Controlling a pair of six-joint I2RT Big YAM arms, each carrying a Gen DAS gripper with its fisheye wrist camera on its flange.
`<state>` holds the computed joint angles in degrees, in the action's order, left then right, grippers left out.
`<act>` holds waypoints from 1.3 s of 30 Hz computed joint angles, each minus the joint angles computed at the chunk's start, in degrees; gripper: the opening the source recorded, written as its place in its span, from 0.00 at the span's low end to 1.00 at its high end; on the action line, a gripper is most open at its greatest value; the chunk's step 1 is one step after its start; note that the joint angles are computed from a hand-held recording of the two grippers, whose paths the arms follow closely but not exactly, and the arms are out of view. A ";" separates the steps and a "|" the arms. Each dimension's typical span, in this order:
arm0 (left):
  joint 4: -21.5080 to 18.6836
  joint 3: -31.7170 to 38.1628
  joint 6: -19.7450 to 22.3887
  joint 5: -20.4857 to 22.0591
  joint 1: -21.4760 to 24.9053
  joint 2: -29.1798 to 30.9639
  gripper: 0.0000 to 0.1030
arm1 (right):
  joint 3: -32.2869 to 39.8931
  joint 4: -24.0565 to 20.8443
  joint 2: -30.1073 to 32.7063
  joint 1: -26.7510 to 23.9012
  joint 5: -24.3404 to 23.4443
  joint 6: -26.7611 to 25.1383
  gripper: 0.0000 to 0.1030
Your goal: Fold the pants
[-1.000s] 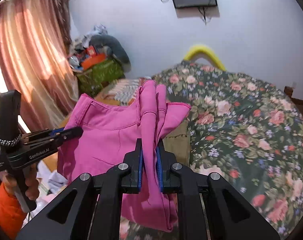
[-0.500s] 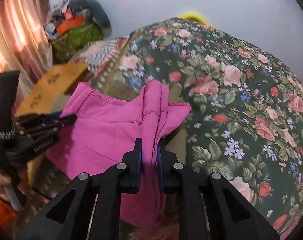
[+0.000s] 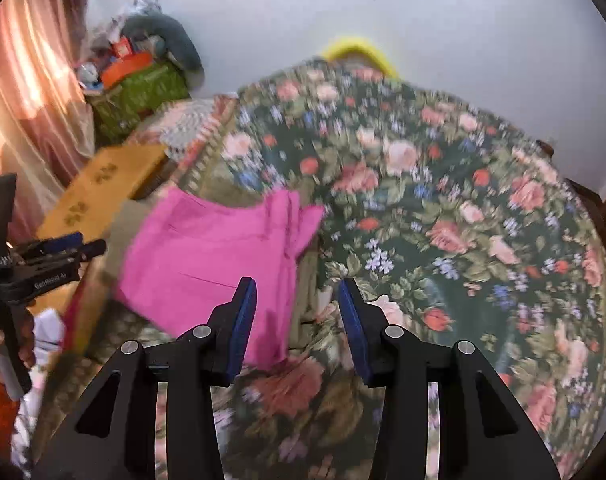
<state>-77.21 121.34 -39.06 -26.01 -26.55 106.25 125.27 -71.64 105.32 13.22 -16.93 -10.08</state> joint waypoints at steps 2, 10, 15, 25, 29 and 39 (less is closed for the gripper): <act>-0.59 0.54 0.64 -2.02 -1.95 -2.33 0.53 | -1.57 1.23 -2.96 -0.60 -3.03 1.33 0.38; -0.90 5.08 1.44 -10.14 -12.16 -10.26 0.55 | -11.30 11.70 -19.26 -0.77 -9.12 4.68 0.38; -0.02 8.47 2.31 -19.94 -21.09 -13.30 0.61 | -17.73 17.64 -29.11 -0.30 -11.22 5.51 0.38; -3.32 11.95 -0.07 -42.67 -37.47 -13.41 0.61 | -31.17 25.66 -45.30 0.08 -13.10 7.94 0.38; -5.51 11.90 -3.00 -46.84 -41.39 -12.92 0.74 | -34.68 27.40 -48.33 0.35 -11.47 8.25 0.38; -8.38 10.01 -10.07 -48.35 -43.49 -13.62 0.97 | -37.53 26.57 -51.42 -0.51 -10.71 10.02 0.85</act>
